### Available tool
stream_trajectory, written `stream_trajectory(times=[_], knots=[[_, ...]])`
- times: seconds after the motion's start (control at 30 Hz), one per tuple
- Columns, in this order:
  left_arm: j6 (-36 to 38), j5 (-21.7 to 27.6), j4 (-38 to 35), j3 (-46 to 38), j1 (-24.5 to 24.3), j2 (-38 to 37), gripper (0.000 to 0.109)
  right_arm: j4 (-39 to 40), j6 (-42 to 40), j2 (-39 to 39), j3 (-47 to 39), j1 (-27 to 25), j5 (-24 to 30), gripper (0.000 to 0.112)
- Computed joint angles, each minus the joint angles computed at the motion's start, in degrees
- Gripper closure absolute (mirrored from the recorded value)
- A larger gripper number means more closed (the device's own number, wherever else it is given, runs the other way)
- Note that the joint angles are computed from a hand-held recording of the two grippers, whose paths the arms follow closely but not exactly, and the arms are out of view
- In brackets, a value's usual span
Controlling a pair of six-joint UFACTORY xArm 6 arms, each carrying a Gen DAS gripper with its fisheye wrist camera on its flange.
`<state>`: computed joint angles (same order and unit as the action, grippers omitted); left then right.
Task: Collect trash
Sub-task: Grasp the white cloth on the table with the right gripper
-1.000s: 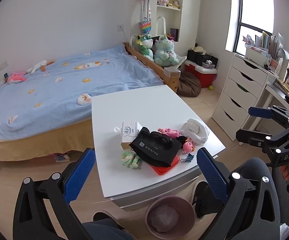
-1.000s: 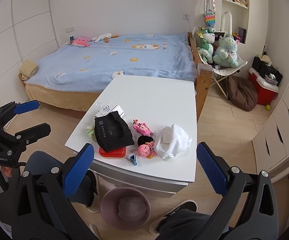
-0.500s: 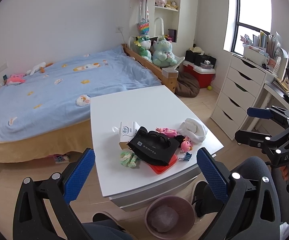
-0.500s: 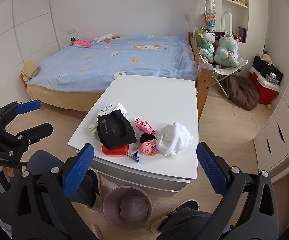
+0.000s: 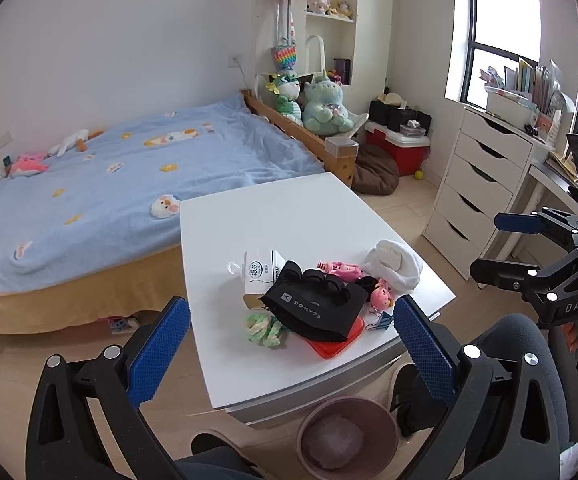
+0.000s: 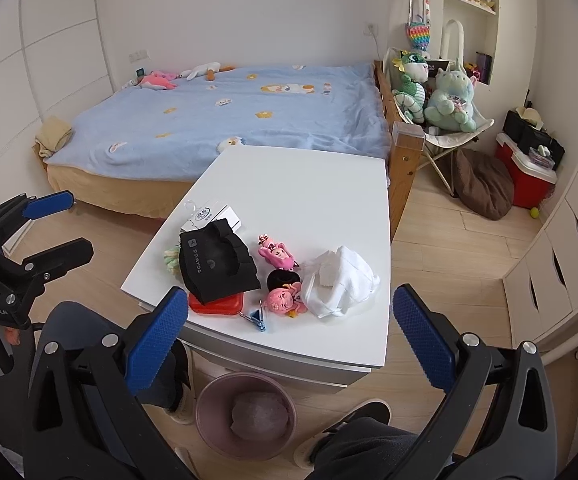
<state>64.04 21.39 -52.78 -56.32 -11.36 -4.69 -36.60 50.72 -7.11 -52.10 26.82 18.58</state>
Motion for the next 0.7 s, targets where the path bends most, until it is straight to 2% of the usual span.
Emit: stream_trajectory(times=[0.13, 0.27, 0.43, 0.7], knots=[[-0.4, 0.2, 0.4, -0.2, 0.1, 0.5, 0.011, 3.4, -3.4, 1.9, -1.4, -1.4, -0.3, 0.012], [-0.9, 0.3, 0.4, -0.2, 0.2, 0.9, 0.011, 8.7, -9.2, 5.7, -4.9, -2.6, 1.7, 0.012], [-1.2, 0.5, 0.3, 0.1, 0.1, 0.7, 0.011, 14.0, -15.7, 12.3, -11.5, -4.1, 5.8, 0.012], [-2.1, 0.3, 1.1, 0.5, 0.2, 0.8, 0.011, 28.8, -27.2, 22.9, -21.7, -6.7, 12.5, 0.012]])
